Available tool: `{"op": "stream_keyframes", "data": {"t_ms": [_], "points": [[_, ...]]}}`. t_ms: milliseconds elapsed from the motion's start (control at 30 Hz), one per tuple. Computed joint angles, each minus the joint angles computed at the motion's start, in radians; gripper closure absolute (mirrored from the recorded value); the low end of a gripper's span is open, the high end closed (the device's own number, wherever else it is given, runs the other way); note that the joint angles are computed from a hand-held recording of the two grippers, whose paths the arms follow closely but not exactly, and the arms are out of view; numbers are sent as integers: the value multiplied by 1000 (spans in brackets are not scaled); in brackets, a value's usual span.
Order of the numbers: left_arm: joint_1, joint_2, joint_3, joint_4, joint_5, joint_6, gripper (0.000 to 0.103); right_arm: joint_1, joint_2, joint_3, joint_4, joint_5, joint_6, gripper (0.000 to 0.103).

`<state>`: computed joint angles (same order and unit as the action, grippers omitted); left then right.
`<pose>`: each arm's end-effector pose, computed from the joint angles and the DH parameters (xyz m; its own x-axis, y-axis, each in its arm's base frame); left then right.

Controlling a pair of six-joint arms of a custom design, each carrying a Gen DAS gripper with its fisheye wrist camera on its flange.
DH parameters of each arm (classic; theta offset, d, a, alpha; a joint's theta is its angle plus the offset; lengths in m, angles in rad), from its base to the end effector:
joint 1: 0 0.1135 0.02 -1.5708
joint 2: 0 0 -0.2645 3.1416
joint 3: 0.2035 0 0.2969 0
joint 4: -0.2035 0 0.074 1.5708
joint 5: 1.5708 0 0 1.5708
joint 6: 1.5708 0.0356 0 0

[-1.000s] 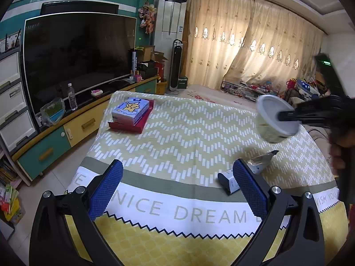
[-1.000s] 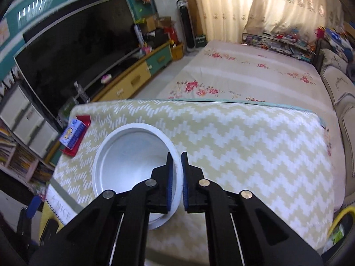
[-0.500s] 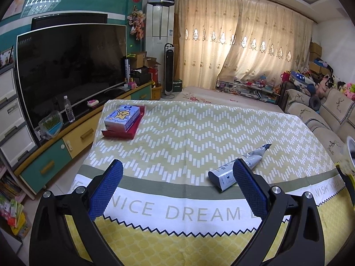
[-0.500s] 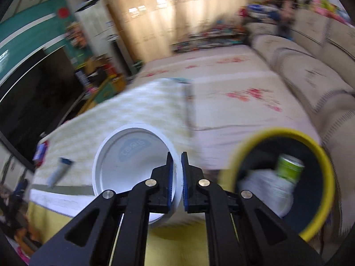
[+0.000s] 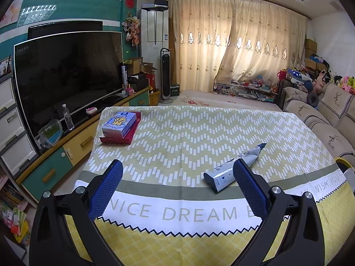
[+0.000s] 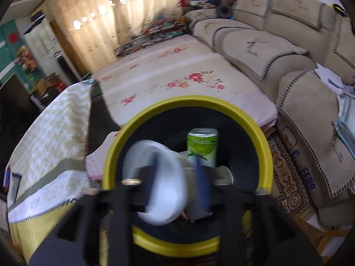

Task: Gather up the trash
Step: 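Grasp the white plastic bowl with the right tool and drop it into the bin, then grasp the silver-blue tube with the left tool and lift it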

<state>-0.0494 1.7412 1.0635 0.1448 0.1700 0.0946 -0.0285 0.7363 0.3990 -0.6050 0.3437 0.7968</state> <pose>0.4221 -0.0269 0.1832 -0.4868 0.1173 -0.8656 0.2413 0.9704 -0.0042 0.1811 -0.0172 0.1645 -0.4044 0.6851 -0.6059 0.7354 0.6374 0.2299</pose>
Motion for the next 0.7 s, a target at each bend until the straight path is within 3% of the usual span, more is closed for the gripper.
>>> {"op": "stream_keyframes", "data": {"t_ms": [233, 467, 600, 700], "points": [[-11, -7, -5, -3, 1, 21, 5, 235, 3, 27, 19, 208, 149, 58], [-50, -2, 18, -80, 27, 80, 5, 644, 170, 136, 44, 647, 252, 48], [-99, 30, 69, -175, 3, 152, 5, 751, 245, 174, 27, 740, 244, 45], [-149, 53, 112, -213, -55, 221, 5, 805, 266, 186, -10, 800, 279, 35]]}}
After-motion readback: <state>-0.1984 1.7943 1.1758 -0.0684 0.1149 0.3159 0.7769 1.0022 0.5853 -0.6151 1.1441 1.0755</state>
